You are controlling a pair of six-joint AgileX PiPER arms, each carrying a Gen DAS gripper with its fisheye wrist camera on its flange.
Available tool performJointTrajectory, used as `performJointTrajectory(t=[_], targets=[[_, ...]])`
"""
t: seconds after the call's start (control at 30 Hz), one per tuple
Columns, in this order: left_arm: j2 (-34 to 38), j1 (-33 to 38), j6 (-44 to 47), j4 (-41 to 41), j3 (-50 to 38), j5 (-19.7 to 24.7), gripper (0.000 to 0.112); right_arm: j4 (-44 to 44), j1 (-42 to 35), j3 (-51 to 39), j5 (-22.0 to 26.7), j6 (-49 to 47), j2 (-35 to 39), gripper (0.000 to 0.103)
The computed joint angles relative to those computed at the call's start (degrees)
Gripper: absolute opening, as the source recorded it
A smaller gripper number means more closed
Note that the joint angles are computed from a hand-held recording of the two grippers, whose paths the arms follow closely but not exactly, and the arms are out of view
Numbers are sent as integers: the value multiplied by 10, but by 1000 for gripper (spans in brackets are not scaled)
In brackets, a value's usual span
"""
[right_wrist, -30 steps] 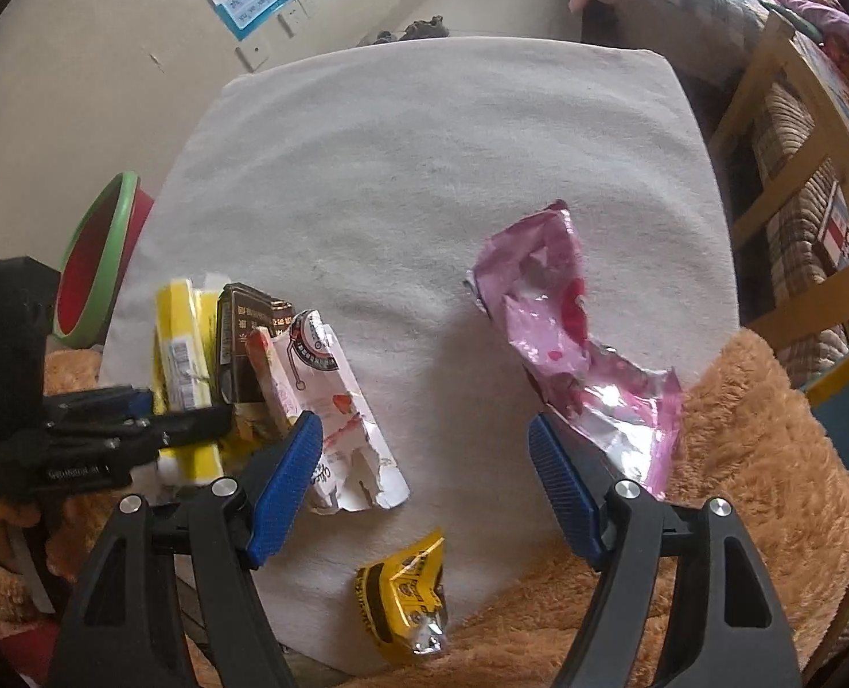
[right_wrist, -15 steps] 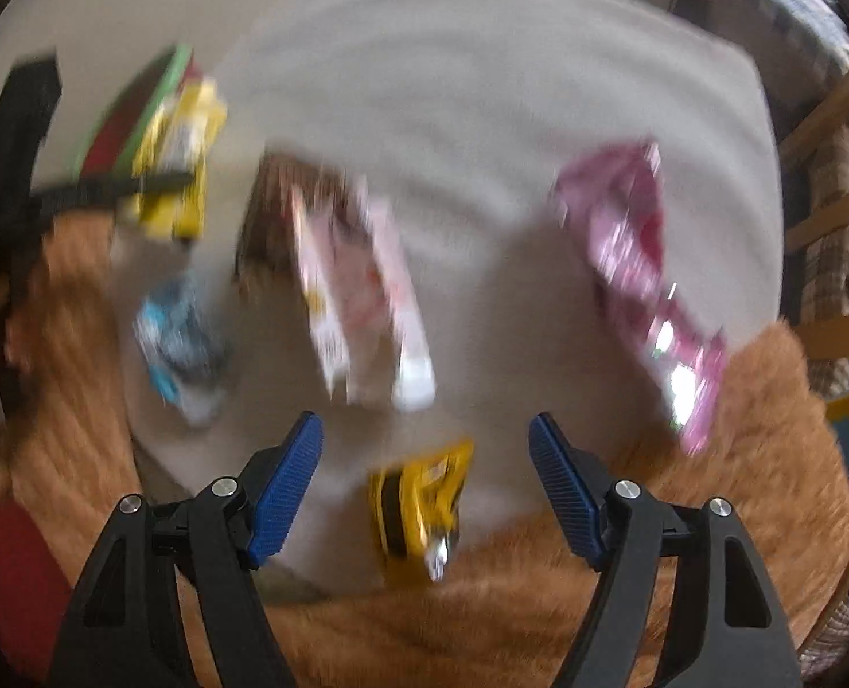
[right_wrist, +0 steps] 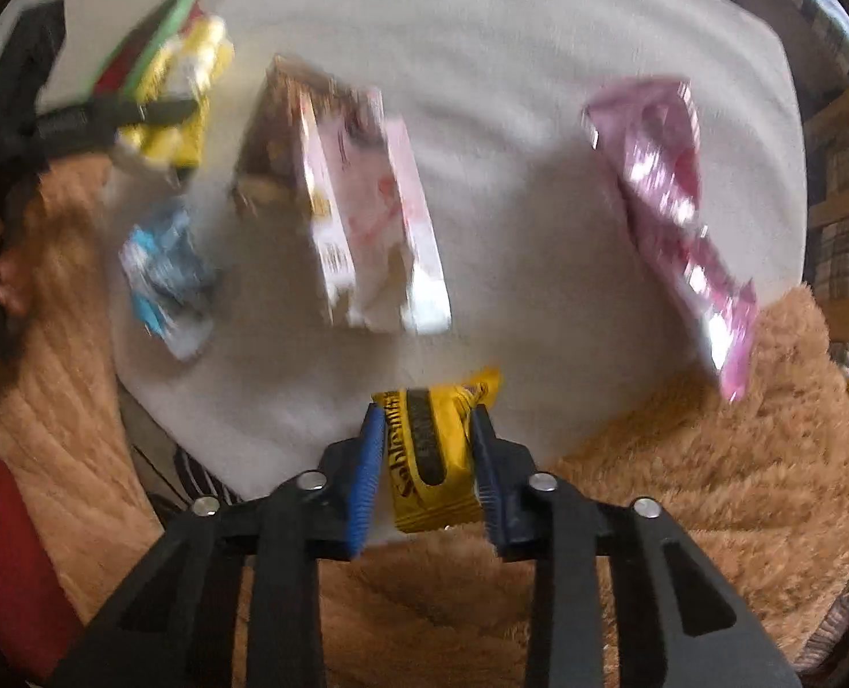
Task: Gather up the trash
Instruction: 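Open the left tool at the yellow box while the right tool grasps the small yellow wrapper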
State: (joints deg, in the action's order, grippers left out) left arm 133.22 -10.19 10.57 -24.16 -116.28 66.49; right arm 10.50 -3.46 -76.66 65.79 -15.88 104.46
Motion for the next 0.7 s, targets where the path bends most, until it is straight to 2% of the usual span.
performJointTrajectory(t=[0.03, 0.3, 0.43, 0.5, 0.57, 0.63, 0.7], targets=[[1, -1, -2, 3, -1, 0, 48, -3, 2, -6, -12, 7, -1, 26], [-4, 5, -8, 1, 9, 4, 53, -16, 0, -87, -93, 74, 34, 26], [-2, 7, -17, 1, 2, 3, 55, 15, -21, -114, -120, 88, 67, 27], [-1, 7, -23, 1, -4, 3, 56, 30, -24, -112, -132, 101, 77, 29], [5, 9, -28, -5, -23, 16, 56, 36, -26, -134, -122, 106, 93, 32], [6, 6, -26, -2, -37, 17, 56, 33, -21, -123, -124, 102, 87, 42], [13, 3, -30, 5, -55, 24, 56, 19, -13, -111, -129, 105, 80, 42]])
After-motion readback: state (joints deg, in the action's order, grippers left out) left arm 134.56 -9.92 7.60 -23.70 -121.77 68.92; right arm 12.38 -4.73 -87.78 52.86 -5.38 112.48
